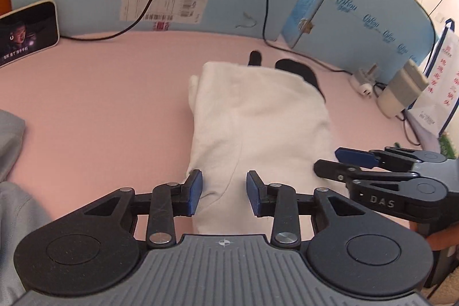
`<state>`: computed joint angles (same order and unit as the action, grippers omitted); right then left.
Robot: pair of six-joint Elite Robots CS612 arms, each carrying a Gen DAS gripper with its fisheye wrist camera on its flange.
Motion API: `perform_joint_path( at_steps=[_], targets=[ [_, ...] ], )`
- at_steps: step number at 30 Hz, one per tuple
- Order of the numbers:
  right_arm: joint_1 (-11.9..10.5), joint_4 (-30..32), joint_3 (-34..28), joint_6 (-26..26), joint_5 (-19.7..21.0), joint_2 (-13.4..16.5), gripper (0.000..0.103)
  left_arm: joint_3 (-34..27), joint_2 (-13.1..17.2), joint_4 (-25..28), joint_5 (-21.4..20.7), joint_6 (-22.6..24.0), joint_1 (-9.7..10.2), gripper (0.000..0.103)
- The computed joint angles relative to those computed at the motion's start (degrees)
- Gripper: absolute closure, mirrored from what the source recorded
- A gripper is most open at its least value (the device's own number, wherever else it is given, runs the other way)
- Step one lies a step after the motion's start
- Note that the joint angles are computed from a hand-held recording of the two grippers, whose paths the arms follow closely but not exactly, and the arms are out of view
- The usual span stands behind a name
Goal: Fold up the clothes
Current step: 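Fold the pinched edge over the shirt and release both tools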
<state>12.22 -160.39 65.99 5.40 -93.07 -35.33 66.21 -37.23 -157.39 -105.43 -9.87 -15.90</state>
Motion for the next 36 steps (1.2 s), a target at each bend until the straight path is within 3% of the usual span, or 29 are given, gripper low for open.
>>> perform_joint_path(
  at_steps=[3,7,10,12,15,19,26,29,32,36],
  targets=[
    [-0.28,3.22,-0.2,1.96,1.42,0.22,0.063,-0.33,0.43,-0.21,0.18,-2.06,0.05,0.07],
    [-0.26,4.94,-0.86,2.91,1.27,0.51,0.063,-0.14,0.75,-1.74,0.7,0.38,-0.23,0.06],
    [-0.1,5.23,-1.05,3.36,0.86,0.61,0.062,-0.3,0.82,-1.86,-0.39,0.85,-0.26,0.046],
    [-0.36,4.98,-0.74,4.2,1.84,0.51,0.06,-0.94,0.81,-0.53,-2.15,1.5,-0.14,0.029],
    [-1.0,7.72,-0.98,7.76,3.23,-0.18,0.06,-1.26,-0.2,1.78,-3.03,1.53,0.03,0.024],
    [-1.96,1.71,3.77,10.83,5.53,-3.44,0.06,1.76,-2.35,-3.5,-6.84,-1.98,0.79,0.014],
    [-5.29,-1.78,12.7,24.29,16.48,-8.24,0.06,6.13,-4.02,-3.39,-19.81,-15.62,2.3,0.005],
    [-6.89,-4.85,16.3,29.43,23.61,-9.6,0.06,6.92,-4.03,-2.02,-20.16,-20.13,2.23,0.005],
    [-8.43,-8.18,18.3,36.24,32.41,-9.61,0.055,7.35,-3.12,-4.65,-22.78,-28.51,2.65,0.004],
    [-8.79,-9.58,17.98,42.68,37.99,-8.18,0.054,8.17,-2.1,-8.73,-25.35,-39.84,2.94,0.001]
  ],
)
